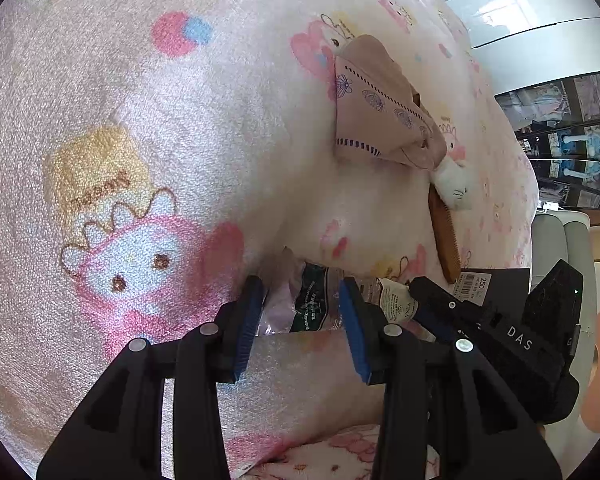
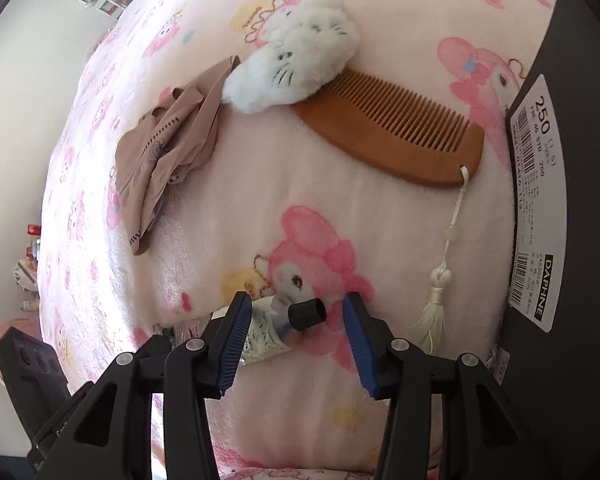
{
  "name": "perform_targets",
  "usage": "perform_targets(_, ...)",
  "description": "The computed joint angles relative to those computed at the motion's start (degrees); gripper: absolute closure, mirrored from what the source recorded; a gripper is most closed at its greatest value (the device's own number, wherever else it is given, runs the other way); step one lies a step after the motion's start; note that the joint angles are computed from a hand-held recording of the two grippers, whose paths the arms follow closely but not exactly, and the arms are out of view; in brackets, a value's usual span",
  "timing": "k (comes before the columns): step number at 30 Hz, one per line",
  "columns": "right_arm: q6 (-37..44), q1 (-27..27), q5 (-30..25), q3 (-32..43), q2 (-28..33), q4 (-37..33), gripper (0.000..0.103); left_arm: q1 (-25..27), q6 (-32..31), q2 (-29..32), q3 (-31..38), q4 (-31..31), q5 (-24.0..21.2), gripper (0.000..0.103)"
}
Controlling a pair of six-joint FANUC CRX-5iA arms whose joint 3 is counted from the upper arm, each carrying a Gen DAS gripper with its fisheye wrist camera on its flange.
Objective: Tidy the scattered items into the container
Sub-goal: 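Lift the cream tube with the left tool and carry it over the box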
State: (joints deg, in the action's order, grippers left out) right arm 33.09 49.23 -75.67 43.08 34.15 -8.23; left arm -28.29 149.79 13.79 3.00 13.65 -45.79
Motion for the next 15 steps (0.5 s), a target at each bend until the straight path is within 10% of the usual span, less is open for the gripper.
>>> perform_targets(15, 5.5, 0.0, -2.4, 4.7, 2.7, -3.2, 0.057, -0.5, -0.1, -1.1, -0.5, -1.4, -0.4, 0.063)
